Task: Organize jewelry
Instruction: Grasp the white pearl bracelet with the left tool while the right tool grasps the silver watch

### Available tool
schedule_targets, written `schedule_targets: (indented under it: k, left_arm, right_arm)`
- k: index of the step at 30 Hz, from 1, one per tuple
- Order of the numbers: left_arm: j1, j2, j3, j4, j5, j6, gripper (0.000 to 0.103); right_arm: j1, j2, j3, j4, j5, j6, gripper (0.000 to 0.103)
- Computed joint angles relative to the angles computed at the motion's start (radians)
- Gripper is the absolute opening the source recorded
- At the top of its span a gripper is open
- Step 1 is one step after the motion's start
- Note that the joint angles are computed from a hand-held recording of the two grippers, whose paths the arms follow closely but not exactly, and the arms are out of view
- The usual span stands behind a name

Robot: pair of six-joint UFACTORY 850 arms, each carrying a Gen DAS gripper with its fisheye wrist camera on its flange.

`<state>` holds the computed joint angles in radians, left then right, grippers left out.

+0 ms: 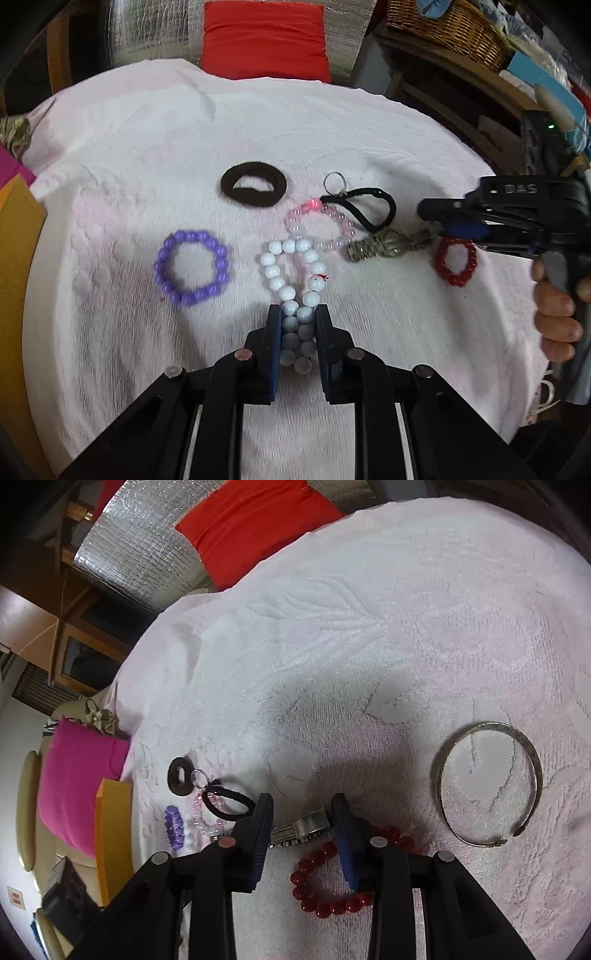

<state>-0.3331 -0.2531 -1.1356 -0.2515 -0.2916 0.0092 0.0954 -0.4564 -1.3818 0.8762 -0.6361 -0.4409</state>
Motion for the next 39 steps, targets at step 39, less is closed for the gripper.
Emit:
schedule_targets:
  k: [39]
  left_arm:
    - [0.091, 0.197, 0.159, -0.319, 0.011, 0.317, 0.009]
  right_arm:
    - [0.061, 0.116, 0.088, -0.043, -0.078, -0.339, 0.009]
